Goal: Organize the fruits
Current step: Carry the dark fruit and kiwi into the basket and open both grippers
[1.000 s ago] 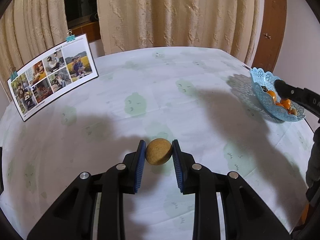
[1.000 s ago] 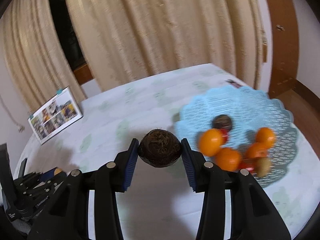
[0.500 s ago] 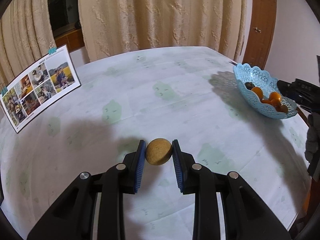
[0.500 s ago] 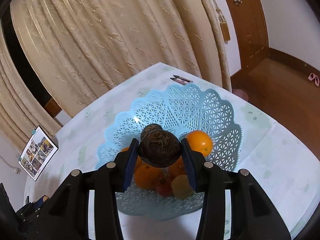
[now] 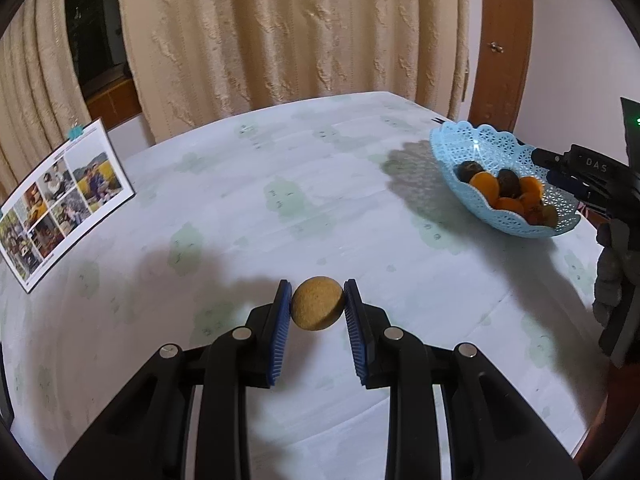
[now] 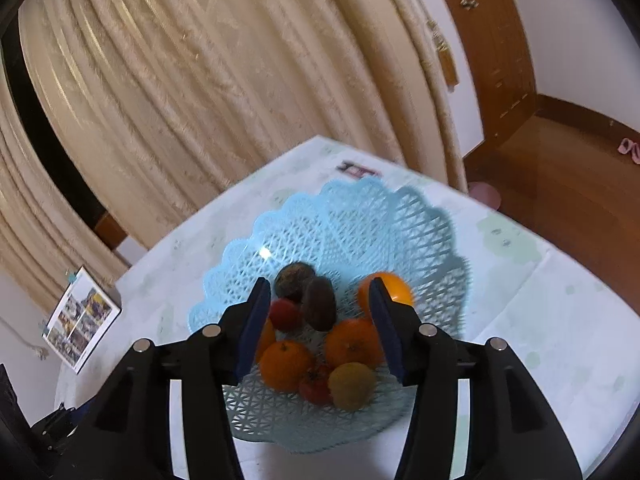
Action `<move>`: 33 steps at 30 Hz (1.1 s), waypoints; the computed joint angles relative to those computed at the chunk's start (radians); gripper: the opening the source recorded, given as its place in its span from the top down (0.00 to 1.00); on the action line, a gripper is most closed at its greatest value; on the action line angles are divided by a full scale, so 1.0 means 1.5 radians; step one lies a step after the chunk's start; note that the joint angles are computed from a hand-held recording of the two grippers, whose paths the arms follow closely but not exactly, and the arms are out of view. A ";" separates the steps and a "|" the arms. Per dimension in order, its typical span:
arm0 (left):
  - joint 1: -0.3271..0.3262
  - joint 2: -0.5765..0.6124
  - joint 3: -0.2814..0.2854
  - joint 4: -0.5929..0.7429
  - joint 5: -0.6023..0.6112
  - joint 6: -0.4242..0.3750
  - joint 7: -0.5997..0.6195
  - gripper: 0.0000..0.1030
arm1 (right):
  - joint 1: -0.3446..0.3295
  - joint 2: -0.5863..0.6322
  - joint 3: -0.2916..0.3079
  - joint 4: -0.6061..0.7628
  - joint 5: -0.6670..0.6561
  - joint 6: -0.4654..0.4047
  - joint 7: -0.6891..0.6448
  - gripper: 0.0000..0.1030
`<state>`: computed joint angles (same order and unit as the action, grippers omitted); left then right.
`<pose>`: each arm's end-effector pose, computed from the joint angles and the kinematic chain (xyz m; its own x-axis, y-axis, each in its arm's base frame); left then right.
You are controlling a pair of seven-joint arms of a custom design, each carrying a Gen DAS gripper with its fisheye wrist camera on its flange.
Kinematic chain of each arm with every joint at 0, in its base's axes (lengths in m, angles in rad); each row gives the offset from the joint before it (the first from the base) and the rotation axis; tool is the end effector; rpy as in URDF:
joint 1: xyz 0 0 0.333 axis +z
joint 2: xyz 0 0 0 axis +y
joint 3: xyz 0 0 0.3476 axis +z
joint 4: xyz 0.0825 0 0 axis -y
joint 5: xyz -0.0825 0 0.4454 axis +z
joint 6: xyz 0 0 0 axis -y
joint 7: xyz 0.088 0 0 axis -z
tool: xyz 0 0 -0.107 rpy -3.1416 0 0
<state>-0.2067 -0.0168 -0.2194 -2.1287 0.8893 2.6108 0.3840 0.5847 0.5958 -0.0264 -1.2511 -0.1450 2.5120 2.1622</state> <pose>0.5622 -0.2742 0.4642 0.1120 -0.9917 -0.0627 -0.7181 -0.0371 -0.6949 0.7166 0.4565 0.5025 0.1325 -0.9685 -0.2110 -0.8073 0.0180 -0.5898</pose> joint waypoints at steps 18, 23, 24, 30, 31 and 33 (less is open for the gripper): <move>-0.072 0.164 0.025 0.229 0.018 -0.030 0.084 0.74 | 0.084 -0.098 -0.121 -0.149 -0.406 0.049 0.382 0.47; -0.098 0.215 0.038 0.298 0.003 -0.038 0.120 0.74 | 0.062 -0.107 -0.091 -0.157 -0.447 0.049 0.413 0.40; -0.102 0.222 0.041 0.307 0.000 -0.040 0.125 0.74 | 0.058 -0.110 -0.087 -0.160 -0.452 0.049 0.420 0.40; -0.124 0.273 0.054 0.373 -0.029 -0.047 0.168 0.74 | 0.040 -0.114 -0.067 -0.162 -0.458 0.044 0.436 0.40; -0.127 0.281 0.056 0.382 -0.034 -0.046 0.173 0.74 | 0.038 -0.114 -0.064 -0.162 -0.456 0.044 0.436 0.40; -0.131 0.297 0.059 0.401 -0.046 -0.043 0.187 0.74 | 0.036 -0.114 -0.062 -0.163 -0.456 0.043 0.436 0.40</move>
<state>-0.4038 0.4284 -0.1313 -1.5270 0.8202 2.5461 0.6646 0.6380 0.4244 -0.1196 -1.4959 -0.8297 2.5770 2.8166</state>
